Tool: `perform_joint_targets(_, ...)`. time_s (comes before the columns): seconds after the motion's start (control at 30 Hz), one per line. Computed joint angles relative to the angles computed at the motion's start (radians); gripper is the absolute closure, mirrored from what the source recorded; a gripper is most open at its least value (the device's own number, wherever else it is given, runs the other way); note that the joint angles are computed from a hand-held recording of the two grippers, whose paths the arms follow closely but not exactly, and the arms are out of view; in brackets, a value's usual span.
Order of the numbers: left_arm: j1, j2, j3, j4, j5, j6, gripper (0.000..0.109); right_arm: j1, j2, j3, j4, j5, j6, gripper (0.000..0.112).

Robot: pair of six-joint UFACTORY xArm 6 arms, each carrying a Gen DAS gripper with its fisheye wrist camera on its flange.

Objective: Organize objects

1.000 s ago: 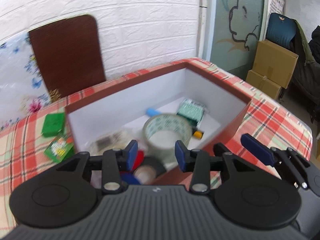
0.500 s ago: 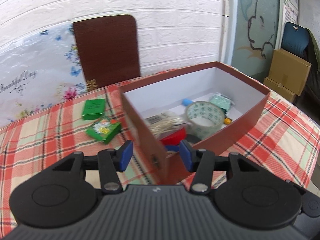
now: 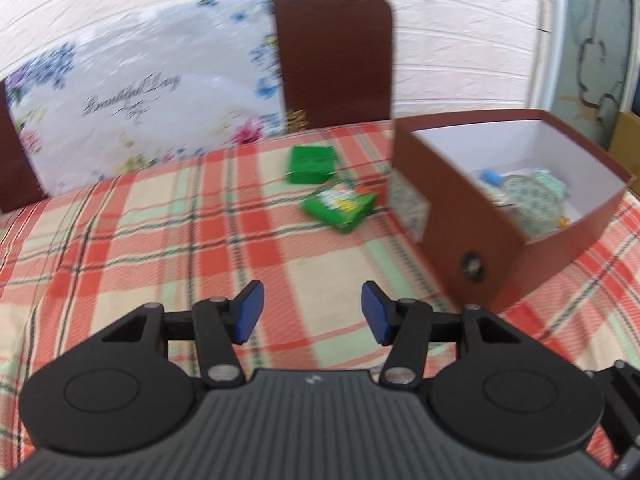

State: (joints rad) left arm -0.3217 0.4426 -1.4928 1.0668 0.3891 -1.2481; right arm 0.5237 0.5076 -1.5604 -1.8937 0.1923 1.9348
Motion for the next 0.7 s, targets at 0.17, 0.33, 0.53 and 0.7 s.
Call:
perform_joint_targets(0.17,0.043,-0.01,0.04,0.01,0.007,-0.034,0.052,0.008,0.061,-0.073,0.14,-0.031,-0.173,0.072)
perform_joint_targets(0.33,0.088,-0.009,0.066,0.001,0.008,-0.054,0.052,0.012,0.144,-0.176,0.309,-0.049,-0.361,0.072)
perform_joint_targets(0.53,0.139,0.013,0.073,-0.038,-0.001,-0.064,0.051,0.027,0.284,-0.359,0.6,-0.018,-0.674,0.07)
perform_joint_targets(0.7,0.182,0.034,0.073,0.061,-0.03,-0.172,0.036,0.037,0.432,-0.566,0.831,0.045,-0.947,0.067)
